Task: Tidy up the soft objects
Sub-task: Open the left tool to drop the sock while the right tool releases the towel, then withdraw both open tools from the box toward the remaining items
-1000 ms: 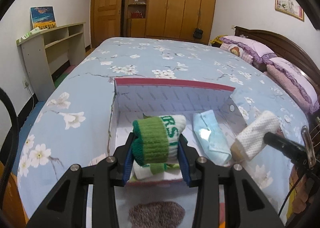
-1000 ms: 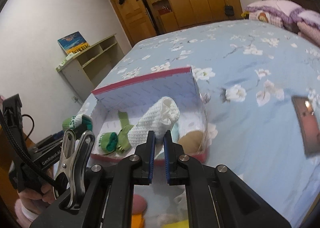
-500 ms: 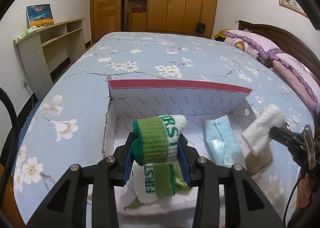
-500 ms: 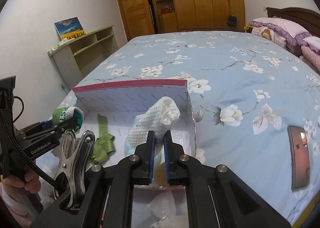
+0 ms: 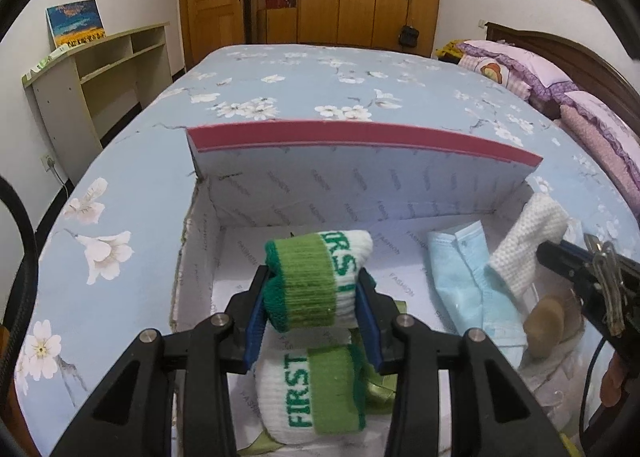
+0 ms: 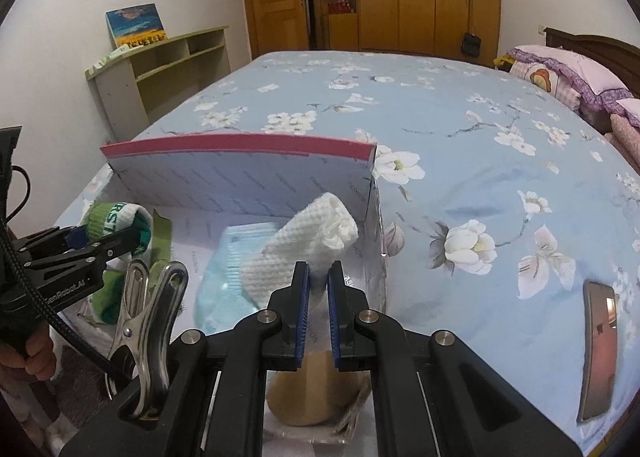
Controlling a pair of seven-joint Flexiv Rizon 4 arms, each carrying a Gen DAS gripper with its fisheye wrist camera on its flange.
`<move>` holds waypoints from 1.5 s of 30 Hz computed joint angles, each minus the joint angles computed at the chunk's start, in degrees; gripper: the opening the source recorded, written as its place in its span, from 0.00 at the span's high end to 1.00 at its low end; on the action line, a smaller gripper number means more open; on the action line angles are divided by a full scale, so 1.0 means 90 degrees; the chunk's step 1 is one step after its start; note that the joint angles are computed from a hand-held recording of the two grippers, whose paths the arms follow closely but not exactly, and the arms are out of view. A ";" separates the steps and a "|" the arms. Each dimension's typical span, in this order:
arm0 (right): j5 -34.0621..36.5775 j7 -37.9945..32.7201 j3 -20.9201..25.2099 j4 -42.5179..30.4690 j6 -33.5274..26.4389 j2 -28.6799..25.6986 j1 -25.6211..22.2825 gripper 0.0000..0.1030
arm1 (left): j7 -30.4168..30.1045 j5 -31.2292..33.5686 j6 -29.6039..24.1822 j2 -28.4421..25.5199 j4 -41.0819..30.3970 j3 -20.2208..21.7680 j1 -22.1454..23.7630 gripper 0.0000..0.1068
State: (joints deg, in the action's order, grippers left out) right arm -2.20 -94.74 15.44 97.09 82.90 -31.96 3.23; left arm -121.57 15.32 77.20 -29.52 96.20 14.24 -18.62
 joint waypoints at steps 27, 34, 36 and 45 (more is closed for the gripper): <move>0.0523 -0.0251 0.0497 0.0037 0.0147 0.0109 -0.0384 0.59 | -0.0033 0.0300 0.0281 0.0304 0.0183 0.0147 -0.0186 0.39; 0.0714 -0.0335 0.0610 0.0232 0.0184 0.0315 -0.0482 0.58 | -0.0185 0.0559 0.0289 0.0633 0.0397 0.0189 -0.0344 0.39; 0.0756 -0.0384 0.0640 0.0319 0.0227 0.0395 -0.0512 0.58 | -0.0303 0.0704 0.0226 0.0731 0.0449 0.0219 -0.0407 0.39; 0.1247 -0.0674 0.0845 0.0830 0.0170 0.0942 -0.0700 0.57 | -0.0920 0.1263 0.0181 0.1345 0.0988 0.0002 -0.0336 0.39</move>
